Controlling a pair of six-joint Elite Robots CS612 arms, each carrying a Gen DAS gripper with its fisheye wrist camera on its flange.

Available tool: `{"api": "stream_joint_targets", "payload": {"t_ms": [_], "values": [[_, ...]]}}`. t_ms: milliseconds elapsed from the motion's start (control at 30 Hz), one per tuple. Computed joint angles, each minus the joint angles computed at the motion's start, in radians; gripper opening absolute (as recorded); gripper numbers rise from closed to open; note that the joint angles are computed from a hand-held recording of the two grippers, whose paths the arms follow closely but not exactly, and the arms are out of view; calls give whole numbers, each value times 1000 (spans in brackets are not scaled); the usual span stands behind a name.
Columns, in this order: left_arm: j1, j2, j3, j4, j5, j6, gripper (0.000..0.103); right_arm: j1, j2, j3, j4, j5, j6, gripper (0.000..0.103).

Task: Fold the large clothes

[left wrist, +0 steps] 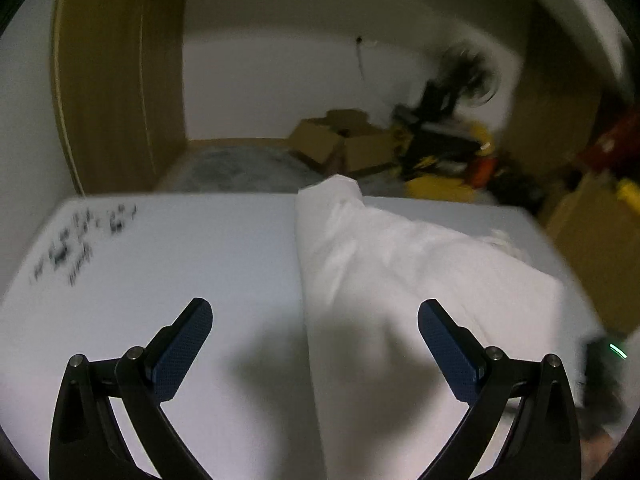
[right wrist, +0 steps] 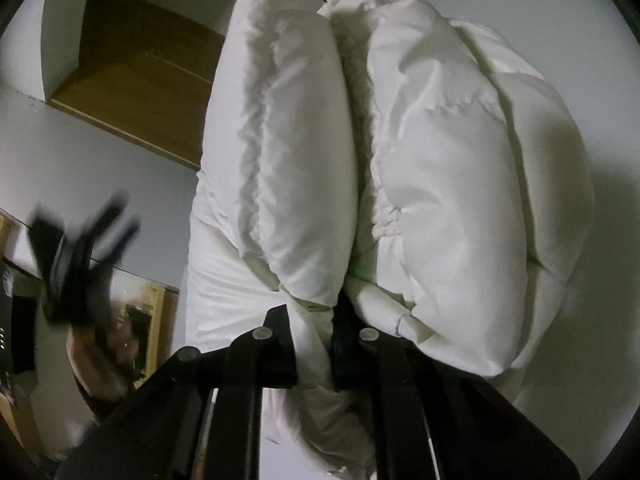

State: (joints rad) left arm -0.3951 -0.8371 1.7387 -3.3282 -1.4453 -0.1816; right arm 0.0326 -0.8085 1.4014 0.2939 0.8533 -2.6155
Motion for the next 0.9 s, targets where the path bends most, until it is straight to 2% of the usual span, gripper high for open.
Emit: {"api": "stream_joint_targets", "payload": {"t_ms": [67, 133, 200, 267, 333, 500, 667, 833, 900], "values": [[-16, 59, -102, 98, 34, -12, 103, 21, 11, -26, 10, 17, 2, 9], [-20, 99, -151, 130, 13, -43, 103, 22, 18, -30, 9, 6, 4, 9], [-41, 131, -187, 175, 66, -15, 103, 17, 25, -39, 21, 0, -12, 9], [-59, 151, -196, 179, 129, 0, 103, -11, 22, -24, 29, -16, -53, 9], [-65, 172, -204, 159, 163, -7, 103, -12, 33, -38, 31, -27, -50, 9], [-63, 205, -236, 173, 176, -24, 103, -25, 46, -35, 16, -67, -54, 9], [-59, 222, -251, 193, 172, -31, 103, -15, 54, -57, 37, -46, -64, 8], [-46, 237, -284, 267, 130, -39, 103, -24, 61, -76, 76, -37, -74, 8], [-44, 238, -285, 265, 117, -43, 103, -20, 58, -74, 65, -29, -53, 9]]}}
